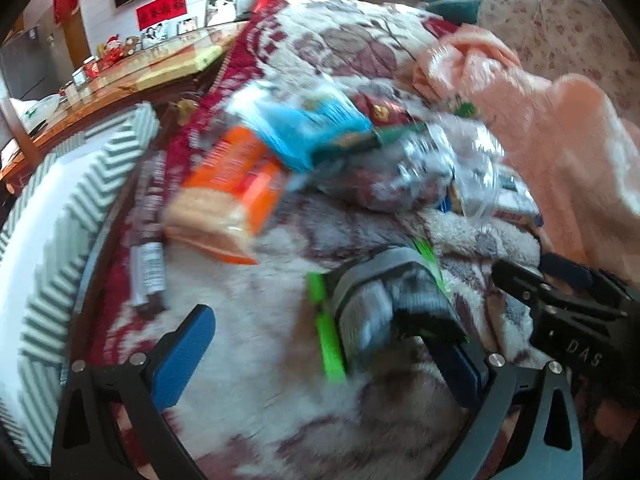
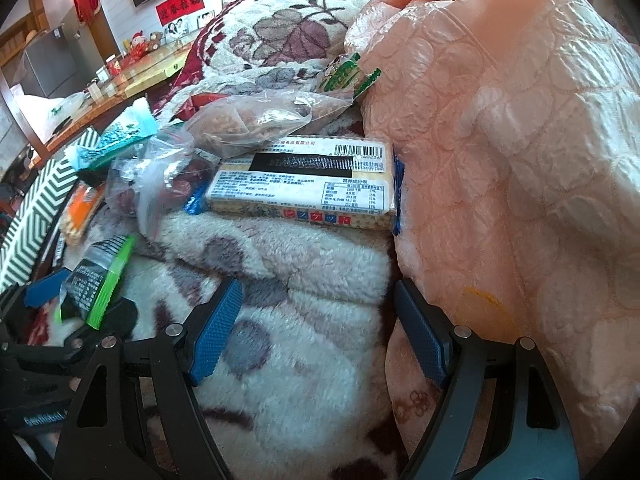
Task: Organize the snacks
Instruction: 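Grasp the dark chocolate bar with the left gripper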
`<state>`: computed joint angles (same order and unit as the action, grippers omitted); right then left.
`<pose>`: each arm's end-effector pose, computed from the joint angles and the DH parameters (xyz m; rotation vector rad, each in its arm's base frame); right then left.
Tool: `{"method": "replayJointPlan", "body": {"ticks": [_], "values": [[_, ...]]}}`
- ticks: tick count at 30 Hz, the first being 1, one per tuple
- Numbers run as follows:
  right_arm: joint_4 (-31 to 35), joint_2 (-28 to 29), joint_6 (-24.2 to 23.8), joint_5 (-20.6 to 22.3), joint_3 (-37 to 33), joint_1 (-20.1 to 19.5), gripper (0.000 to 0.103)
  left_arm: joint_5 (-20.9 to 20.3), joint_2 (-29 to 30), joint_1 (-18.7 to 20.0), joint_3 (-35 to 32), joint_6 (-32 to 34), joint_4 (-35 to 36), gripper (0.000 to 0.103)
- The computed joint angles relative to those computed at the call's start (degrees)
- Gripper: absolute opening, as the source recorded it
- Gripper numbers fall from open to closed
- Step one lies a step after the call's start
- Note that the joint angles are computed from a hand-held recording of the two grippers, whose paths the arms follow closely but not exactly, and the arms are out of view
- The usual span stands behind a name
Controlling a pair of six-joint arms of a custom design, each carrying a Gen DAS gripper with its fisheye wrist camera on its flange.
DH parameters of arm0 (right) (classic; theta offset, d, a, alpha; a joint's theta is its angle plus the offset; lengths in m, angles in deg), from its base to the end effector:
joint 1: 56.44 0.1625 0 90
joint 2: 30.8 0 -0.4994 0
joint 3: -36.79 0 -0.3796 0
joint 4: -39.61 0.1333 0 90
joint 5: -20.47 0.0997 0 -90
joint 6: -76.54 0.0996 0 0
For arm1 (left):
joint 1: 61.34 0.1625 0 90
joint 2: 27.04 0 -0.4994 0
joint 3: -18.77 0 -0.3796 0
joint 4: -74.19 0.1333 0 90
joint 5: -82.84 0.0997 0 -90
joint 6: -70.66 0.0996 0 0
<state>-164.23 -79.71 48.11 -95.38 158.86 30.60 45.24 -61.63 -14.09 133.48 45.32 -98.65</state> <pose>0.0602 -0.5761 0.1726 0.3345 -2.4195 0.7175 -0.2370 -0.5690 0.0161 0.3242 2.2966 -0.6845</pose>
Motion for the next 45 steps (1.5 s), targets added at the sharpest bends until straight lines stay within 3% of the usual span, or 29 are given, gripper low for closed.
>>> {"method": "replayJointPlan", "body": {"ticks": [4, 10, 12, 19, 29, 35, 40, 45], "values": [[-1.67, -2.14, 0.56, 2.0, 1.86, 0.59, 0.079, -1.37, -5.02, -0.26, 3.69, -0.01, -6.22, 0.102], [0.83, -3.6, -3.29, 5.94, 2.61, 2.6, 0.079, -1.35, -9.18, 2.68, 3.65, -4.77, -4.06, 0.102], [1.75, -3.39, -4.12, 5.6, 2.69, 3.24, 0.079, -3.48, -9.8, 3.48, 3.68, -4.92, -4.47, 0.102], [5.81, -4.06, -3.11, 6.12, 2.44, 3.39, 0.079, -5.35, -9.54, 4.87, 2.44, -4.62, -2.35, 0.101], [9.65, -4.22, -3.34, 6.31, 1.76, 3.29, 0.079, -9.77, -9.94, 8.21, -0.4, -7.52, -1.05, 0.08], [11.79, -4.19, -3.59, 6.44, 1.4, 3.28, 0.079, -12.8, -10.43, 9.78, -1.66, -10.95, -0.04, 0.075], [12.84, -4.31, -4.52, 6.94, 1.3, 3.32, 0.077, -13.95, -10.89, 11.22, -3.72, -16.97, 5.7, 0.059], [14.21, -4.25, -4.85, 7.18, 1.12, 3.35, 0.074, -13.51, -10.81, 11.53, -4.55, -18.19, 6.92, 0.051]]}}
